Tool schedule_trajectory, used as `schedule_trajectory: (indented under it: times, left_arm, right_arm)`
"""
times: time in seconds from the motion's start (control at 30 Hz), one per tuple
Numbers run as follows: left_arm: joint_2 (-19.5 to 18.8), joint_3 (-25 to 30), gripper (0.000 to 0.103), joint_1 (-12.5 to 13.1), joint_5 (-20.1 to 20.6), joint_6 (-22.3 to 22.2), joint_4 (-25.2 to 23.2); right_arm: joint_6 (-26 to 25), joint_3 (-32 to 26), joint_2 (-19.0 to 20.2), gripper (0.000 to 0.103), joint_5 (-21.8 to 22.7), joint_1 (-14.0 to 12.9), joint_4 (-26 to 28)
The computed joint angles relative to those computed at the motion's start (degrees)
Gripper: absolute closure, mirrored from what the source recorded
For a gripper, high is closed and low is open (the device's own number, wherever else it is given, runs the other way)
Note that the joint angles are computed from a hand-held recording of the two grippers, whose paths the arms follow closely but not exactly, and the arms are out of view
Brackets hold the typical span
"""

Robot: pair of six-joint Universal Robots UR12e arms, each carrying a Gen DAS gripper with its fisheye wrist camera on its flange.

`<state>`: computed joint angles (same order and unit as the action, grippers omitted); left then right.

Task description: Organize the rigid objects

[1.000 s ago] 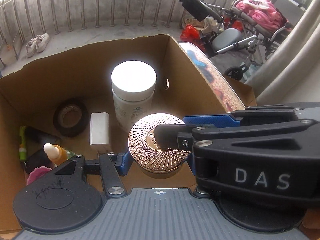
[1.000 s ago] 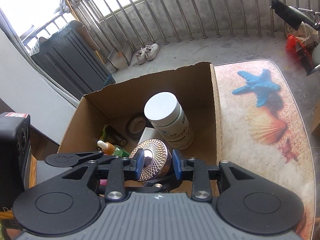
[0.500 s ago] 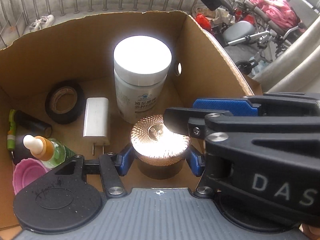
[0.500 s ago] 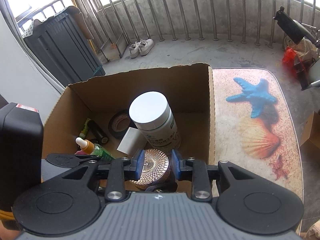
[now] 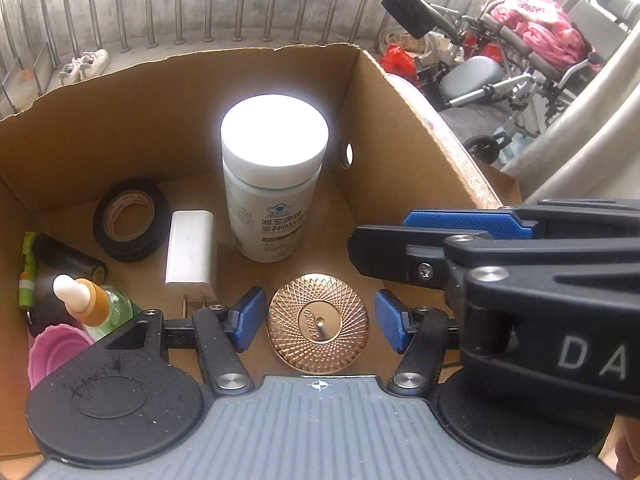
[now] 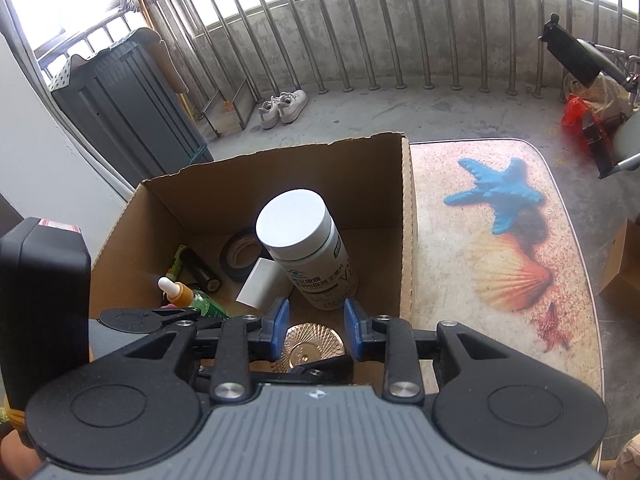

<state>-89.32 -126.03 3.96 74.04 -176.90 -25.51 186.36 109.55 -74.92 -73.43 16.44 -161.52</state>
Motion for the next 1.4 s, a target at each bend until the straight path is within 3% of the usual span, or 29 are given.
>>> schedule_trajectory:
  times: [0.17,0.3,0.53,0.73,0.97,1.07,1.17,1.3,1.4]
  left_arm:
    - [0.7,-0.6,0.042,-0.4,0.3,-0.7,2.4]
    - [3.5,-2.8,0.039,0.3,-0.3,-0.1,6.2]
    - [11.5,-8.5,0.037,4.7,-2.5,0.0,12.0]
    - [16.3,-11.8,0.037,9.0,3.1,-1.7,15.0]
    - [13.8,-12.3,0.038,10.1,14.6,-2.9,15.0]
    - [11.9,-12.2,0.039,10.5,16.5,-3.9,14.9]
    - [10.4,-12.0,0.042,10.6,18.1,-4.0,15.0]
    - [10.8,-12.4,0.048,11.9,16.0,-3.5,15.0]
    - [11.5,-12.7,0.059,11.8,15.5,-1.8,14.5]
  right_arm:
    - [1.3,1.1,-0.9,0.070,0.2,-0.6,-1.9]
    - [2.5,2.4,-2.1,0.071,-0.7,-1.1,-4.5]
    - [2.2,3.6,-3.2,0.070,-4.1,-1.0,-3.8]
    - [2.0,3.8,-3.2,0.070,-7.3,-0.3,-2.7]
    - [3.1,2.4,-1.8,0.070,-10.5,0.6,3.7]
    - [2.9,1.8,-1.0,0.070,-11.7,1.0,5.7]
    - [2.7,1.4,-0.6,0.071,-13.0,1.4,6.9]
    - [2.3,1.0,-0.8,0.076,-14.3,1.9,8.2]
    - [1.4,0.7,-0.7,0.083,-14.3,2.2,9.0]
